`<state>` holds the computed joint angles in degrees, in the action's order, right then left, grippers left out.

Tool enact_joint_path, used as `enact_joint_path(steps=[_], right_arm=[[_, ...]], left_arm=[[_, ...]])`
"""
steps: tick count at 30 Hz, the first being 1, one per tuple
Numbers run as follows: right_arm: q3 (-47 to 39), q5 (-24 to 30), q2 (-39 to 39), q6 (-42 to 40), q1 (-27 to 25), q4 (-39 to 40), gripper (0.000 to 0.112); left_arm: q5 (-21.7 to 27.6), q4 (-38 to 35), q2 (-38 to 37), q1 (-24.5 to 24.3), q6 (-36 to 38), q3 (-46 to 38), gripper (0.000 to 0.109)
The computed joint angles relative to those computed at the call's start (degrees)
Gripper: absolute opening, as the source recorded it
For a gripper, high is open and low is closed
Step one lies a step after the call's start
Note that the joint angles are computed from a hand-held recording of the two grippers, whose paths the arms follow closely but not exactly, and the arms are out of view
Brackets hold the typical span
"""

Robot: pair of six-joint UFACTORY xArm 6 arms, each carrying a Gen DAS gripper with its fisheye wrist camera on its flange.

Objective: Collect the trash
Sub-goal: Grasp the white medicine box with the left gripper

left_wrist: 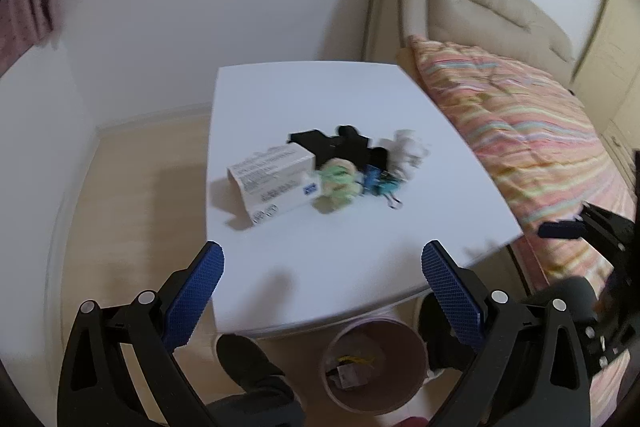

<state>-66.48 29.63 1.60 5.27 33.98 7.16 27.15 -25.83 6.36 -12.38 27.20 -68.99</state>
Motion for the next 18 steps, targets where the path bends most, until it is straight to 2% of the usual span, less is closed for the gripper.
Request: enact_joint_path(steps=[6,11,16,18], right_arm=[[-0.68,-0.75,0.97,0.36,-0.76,-0.09,0.097],[-0.86,-0.94,1.25,0.63,-1.09,-0.37,0.097],[-0.36,-1.13,1.04,0.67,-1.45,-0.32,0.097],[-0.18,-1.17,1.05,0.54,-1.64,-0.07,0.097]], left_arm=[[0.58,6.75,6.40,0.16,-10.19,-6.93,0.095],[1.65,14.64,12.49,0.15,-21.44,-13.40,0.095],[1.95,19.56,15.50,0.04,-29.14,-16.43,0.094],[2.70,20.75,16.59,0.01,-31.15,-17.78,0.083]])
